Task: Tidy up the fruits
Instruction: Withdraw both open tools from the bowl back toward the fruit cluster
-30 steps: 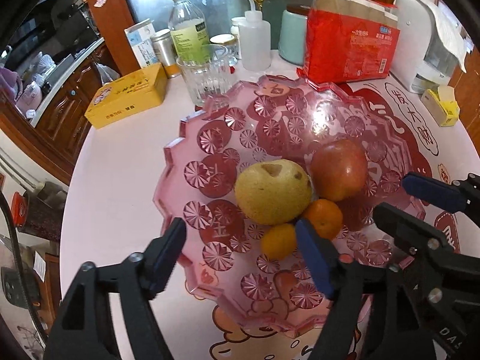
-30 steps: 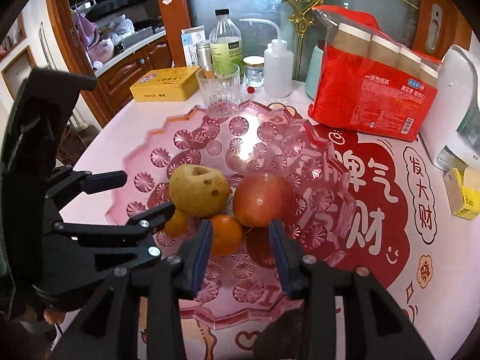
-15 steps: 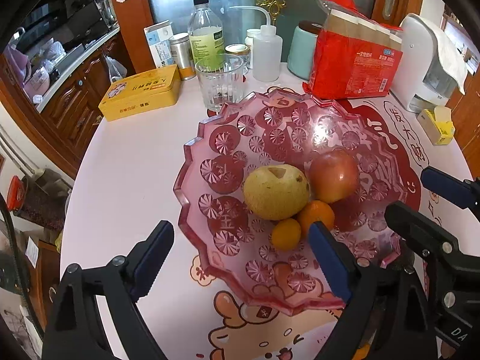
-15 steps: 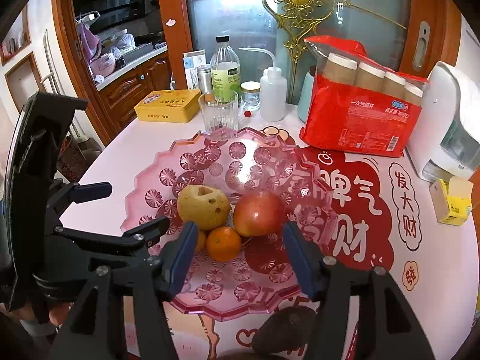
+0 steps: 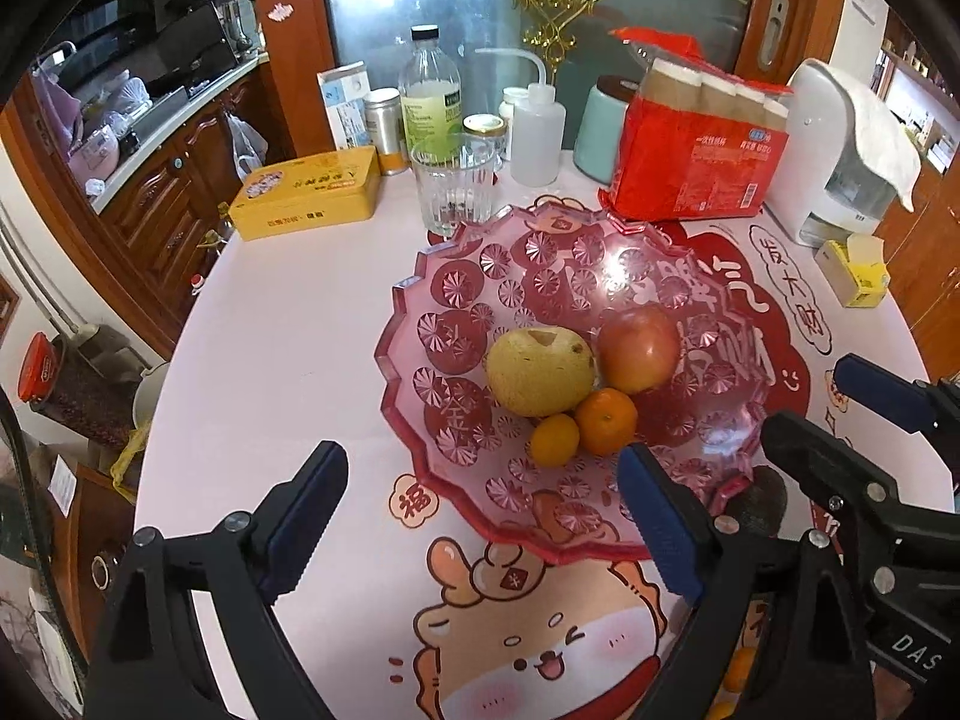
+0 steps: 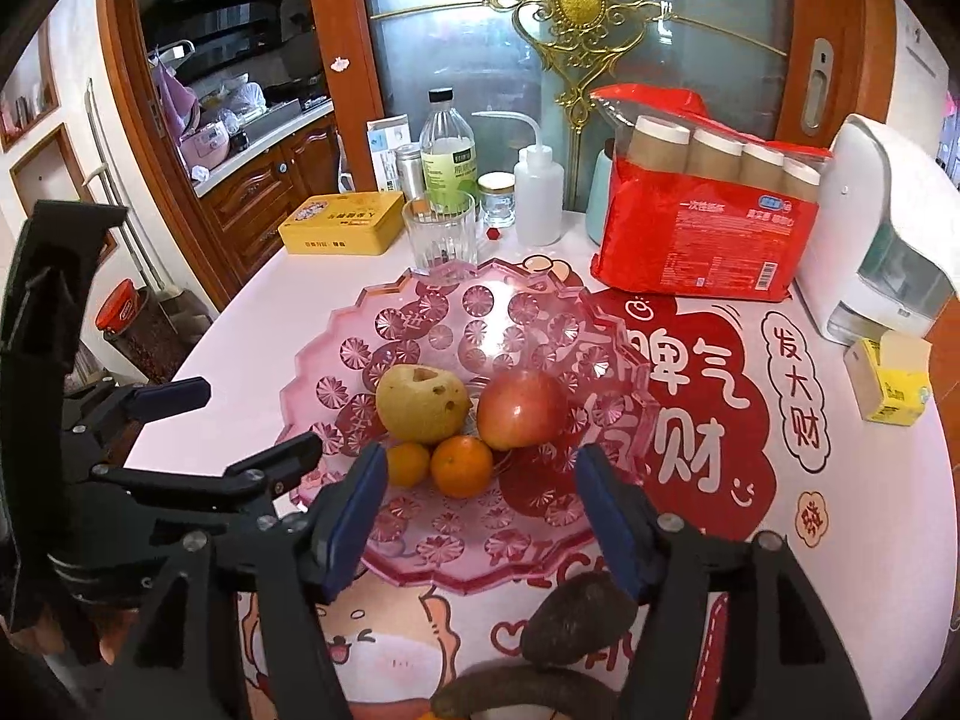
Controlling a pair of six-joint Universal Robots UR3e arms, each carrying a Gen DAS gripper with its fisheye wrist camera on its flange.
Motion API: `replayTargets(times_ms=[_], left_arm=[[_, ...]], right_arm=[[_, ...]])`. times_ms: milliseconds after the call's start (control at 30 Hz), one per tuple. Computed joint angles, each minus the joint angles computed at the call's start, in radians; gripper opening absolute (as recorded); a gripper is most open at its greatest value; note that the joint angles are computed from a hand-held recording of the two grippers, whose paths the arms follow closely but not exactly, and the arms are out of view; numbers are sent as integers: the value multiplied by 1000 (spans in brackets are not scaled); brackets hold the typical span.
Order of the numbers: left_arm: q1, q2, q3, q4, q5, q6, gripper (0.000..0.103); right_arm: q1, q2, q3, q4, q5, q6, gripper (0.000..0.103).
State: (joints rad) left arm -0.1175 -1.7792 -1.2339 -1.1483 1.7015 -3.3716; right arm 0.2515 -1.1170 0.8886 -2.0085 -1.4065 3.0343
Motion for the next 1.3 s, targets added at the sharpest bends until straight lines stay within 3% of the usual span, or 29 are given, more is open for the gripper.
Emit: replayTargets(times_ms=[367, 767, 1300], left_arm=[[-75, 122, -9, -79, 57, -61, 91], [-257, 211, 25, -183, 185, -197, 91], [-514, 194, 76, -266, 316, -399, 92]], right_arm=[[-24, -190, 173, -12, 32, -12, 68], [-100, -463, 401, 13, 98, -58, 68], [-353, -840, 649, 172, 253, -250, 68]])
